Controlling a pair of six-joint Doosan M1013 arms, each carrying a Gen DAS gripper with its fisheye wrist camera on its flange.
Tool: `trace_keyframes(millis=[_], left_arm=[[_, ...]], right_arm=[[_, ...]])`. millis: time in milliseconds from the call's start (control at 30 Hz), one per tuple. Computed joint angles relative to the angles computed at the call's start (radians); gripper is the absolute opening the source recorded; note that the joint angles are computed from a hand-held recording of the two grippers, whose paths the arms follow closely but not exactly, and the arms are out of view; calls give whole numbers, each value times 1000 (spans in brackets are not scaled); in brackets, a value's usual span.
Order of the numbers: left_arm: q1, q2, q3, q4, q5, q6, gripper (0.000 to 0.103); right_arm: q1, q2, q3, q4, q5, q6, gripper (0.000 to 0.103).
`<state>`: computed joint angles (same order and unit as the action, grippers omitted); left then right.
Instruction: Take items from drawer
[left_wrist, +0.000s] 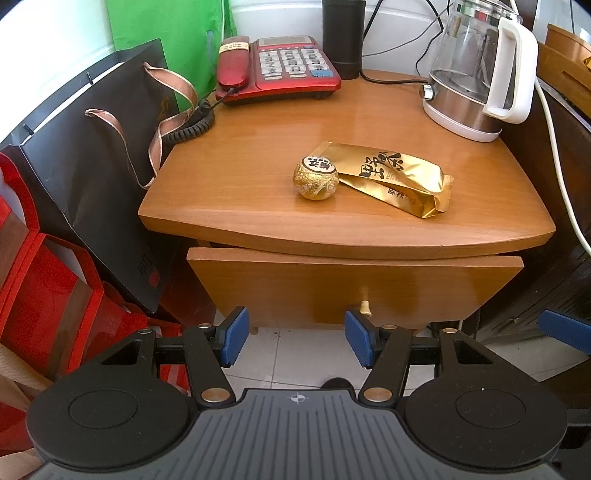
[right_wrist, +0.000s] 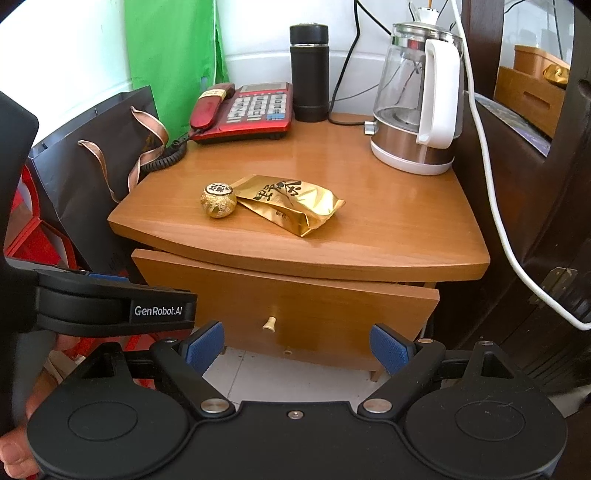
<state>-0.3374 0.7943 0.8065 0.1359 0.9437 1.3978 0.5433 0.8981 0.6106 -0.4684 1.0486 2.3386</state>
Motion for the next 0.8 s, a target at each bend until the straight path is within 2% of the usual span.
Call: trace_keyframes(millis=[800], left_arm=[[0, 0, 4, 14, -1, -2, 61]], right_arm=[[1, 2, 2, 8, 7, 6, 85]])
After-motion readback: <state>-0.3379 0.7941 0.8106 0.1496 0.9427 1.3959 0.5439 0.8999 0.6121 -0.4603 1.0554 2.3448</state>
